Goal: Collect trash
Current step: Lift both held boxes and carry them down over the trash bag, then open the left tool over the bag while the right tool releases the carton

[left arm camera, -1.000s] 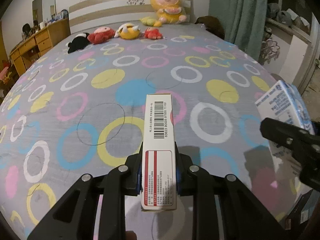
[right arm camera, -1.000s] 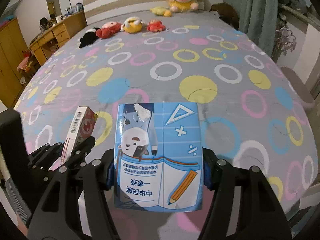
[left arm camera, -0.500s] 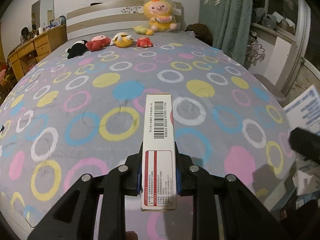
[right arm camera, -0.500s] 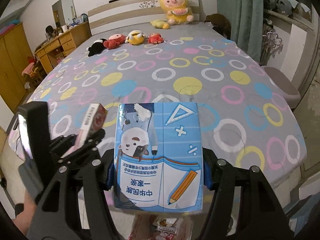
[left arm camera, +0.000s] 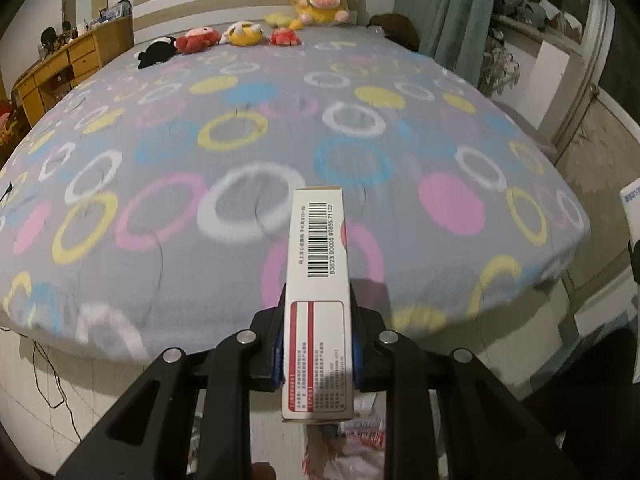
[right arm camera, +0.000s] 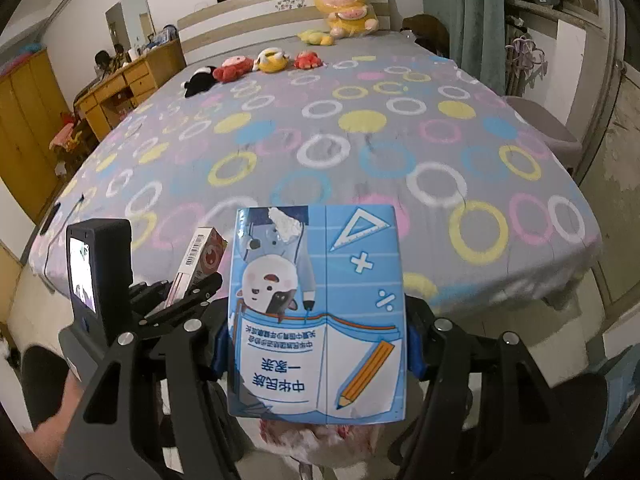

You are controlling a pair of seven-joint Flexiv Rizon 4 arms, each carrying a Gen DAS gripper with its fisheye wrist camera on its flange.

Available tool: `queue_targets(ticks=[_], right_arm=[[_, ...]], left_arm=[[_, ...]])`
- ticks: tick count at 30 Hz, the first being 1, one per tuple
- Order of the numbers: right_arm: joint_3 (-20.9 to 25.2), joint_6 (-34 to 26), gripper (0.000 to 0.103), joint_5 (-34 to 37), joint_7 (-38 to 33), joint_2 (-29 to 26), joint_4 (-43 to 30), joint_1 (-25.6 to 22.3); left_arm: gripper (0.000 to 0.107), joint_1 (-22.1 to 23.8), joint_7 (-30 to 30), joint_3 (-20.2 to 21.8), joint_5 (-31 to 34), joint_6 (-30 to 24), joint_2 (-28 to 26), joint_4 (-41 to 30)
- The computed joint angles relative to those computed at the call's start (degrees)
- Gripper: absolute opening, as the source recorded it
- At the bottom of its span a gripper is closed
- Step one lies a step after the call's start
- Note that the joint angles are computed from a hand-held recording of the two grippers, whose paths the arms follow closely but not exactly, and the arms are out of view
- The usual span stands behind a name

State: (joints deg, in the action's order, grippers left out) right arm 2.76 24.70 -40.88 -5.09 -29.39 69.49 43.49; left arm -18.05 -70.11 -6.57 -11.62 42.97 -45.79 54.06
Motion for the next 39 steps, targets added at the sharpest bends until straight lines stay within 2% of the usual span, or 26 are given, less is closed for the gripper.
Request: queue_targets(ticks=[8,12,16,25,31,39], right_arm=[[2.2,1.3,0.062,0.1,5.1,3.6,7.9,0.3],[3.3,2.5,0.062,1.0,6.5,3.9,10.7,-0.2],[4.2,5.3,0.062,3.2,7.9,3.9,13.9,-1.4],[5.3,12.8,0.063,9.8,7.9,0.4,17.8,-3.3],[5.7,13.5,0.063,14.7,5.1,-2.3,16.8,-3.9],[5.6,14.3,0.064,18.5,2.2,-4.3,15.3,-4.4]], left_arm=[[0.024,0.9,2.3,-0.8,-0.6,1.8,7.0,13.4],[0.024,1.1,3.8,-1.1,-0.7,0.2,9.5,18.8],[0.024,0.6,4.2,-0.6,0.4,-2.7,10.1,21.2],[0.024,0.3,6.9,-1.2,0.9,-9.3,7.3,20.9],[0.024,-1.5,7.7,-0.4,2.9,-12.7,5.6,19.7],[0.024,-2.4,5.9,0.3,4.2,-16.2,3.7,16.9]])
